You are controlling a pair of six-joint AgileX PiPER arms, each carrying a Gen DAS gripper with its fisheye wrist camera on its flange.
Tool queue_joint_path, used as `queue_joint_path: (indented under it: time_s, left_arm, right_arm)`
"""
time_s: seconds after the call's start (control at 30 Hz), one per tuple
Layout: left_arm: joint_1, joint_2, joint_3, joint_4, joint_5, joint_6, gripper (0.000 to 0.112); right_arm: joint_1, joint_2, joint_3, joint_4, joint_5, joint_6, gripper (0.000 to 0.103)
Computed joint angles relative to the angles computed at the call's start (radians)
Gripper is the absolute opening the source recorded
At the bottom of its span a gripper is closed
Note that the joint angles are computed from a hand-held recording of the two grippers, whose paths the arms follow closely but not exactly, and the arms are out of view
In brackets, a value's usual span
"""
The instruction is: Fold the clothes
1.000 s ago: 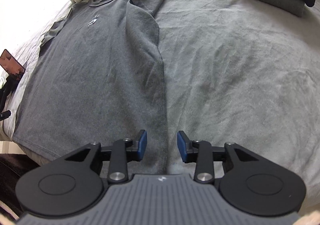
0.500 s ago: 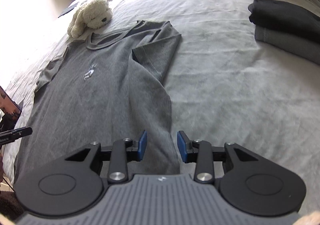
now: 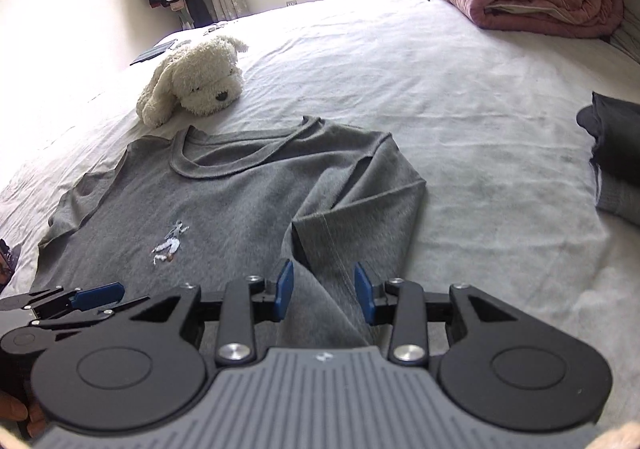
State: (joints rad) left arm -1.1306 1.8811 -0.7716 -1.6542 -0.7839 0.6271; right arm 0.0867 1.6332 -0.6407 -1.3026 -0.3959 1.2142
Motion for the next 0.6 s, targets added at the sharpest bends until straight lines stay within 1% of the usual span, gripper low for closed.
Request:
queue_joint_path:
  time_s: [0.03,0.1,0.2,0.23,0.27,0.3,0.4,0.47,0.53,0.6]
  left_arm:
    - [-0.009,0.025,-0.005,0.024,-0.027,-0.034,0.058]
    - [-0.027,0.064,-0.011,0.056,-0.068,-0.077,0.061]
    - [-0.035,0.087,-0.028,0.057,-0.092,-0.071,0.064]
    - [-0.032,0.087,-0.028,0.06,-0.091,-0.074,0.065]
    - [-0.027,0.086,-0.025,0.068,-0.086,-0.083,0.066]
    - [-0.022,0.085,-0.023,0.075,-0.081,-0.089,0.067]
    - [-0.019,0.097,-0.034,0.079,-0.079,-0.085,0.071]
    - [-0.02,0.108,-0.049,0.069,-0.081,-0.06,0.073]
    - [-0.021,0.112,-0.054,0.066,-0.081,-0.051,0.074]
    - [-0.021,0.113,-0.054,0.068,-0.08,-0.054,0.075]
  right_arm:
    - [0.0,0.027,-0.007,0.061,-0.022,-0.064,0.039]
    - [0.009,0.064,-0.012,0.172,-0.039,-0.184,0.038]
    - [0.016,0.108,-0.009,0.325,-0.064,-0.358,0.038]
    - [0.007,0.114,-0.001,0.363,-0.081,-0.401,0.037]
    - [-0.004,0.12,0.009,0.395,-0.101,-0.438,0.031]
    - [-0.016,0.121,0.016,0.406,-0.113,-0.457,0.022]
    - [-0.085,0.121,0.037,0.407,-0.166,-0.479,0.009]
    - [-0.143,0.122,0.037,0.358,-0.194,-0.448,0.003]
    - [-0.201,0.124,0.032,0.301,-0.223,-0.403,0.002]
    - [-0.264,0.135,0.03,0.278,-0.257,-0.372,0.001]
